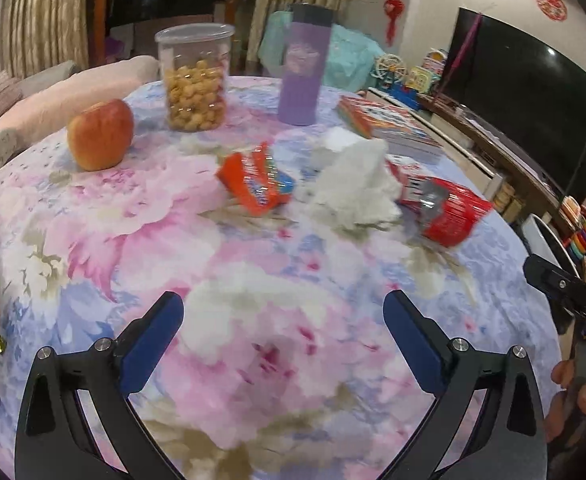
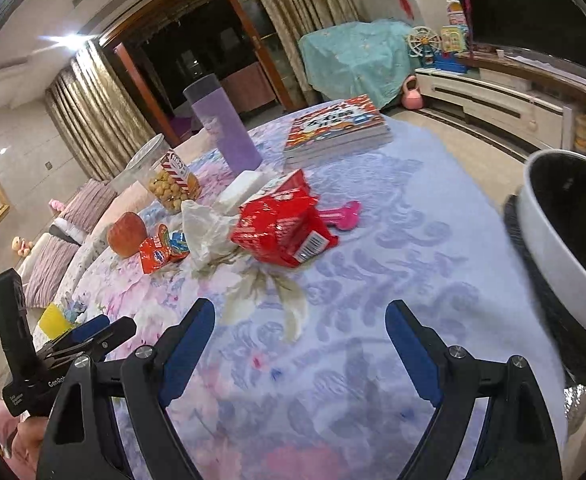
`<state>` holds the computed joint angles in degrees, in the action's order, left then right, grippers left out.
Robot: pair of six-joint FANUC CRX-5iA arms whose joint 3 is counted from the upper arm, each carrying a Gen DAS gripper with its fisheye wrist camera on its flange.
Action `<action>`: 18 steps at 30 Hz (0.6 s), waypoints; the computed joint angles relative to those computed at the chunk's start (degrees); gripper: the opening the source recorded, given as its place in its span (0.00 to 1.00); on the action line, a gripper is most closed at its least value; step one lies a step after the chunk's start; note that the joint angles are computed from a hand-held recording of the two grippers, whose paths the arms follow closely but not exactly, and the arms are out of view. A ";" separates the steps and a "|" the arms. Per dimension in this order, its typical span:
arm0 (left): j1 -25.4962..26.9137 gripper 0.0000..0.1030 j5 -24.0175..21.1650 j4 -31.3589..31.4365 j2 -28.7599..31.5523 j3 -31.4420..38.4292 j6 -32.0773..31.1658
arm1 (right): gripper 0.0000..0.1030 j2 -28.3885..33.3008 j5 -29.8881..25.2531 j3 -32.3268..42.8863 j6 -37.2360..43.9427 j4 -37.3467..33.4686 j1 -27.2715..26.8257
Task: Collect trash
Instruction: 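Grasp the red snack bag with the right tool while the left tool grasps the orange wrapper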
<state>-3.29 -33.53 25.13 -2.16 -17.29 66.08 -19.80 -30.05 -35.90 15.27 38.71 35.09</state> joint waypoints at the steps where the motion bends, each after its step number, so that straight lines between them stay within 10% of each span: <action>1: 0.15 0.99 -0.25 -0.95 0.52 0.77 0.89 | 0.86 0.58 0.26 0.40 0.30 -0.14 -0.11; 18: 0.43 0.99 -1.08 -2.28 14.74 15.90 6.69 | 0.86 11.12 6.30 7.77 5.24 -4.51 -4.78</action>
<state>-2.86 -34.62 22.85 12.58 -1.40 72.77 -8.68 -23.74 -28.13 20.51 34.20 30.30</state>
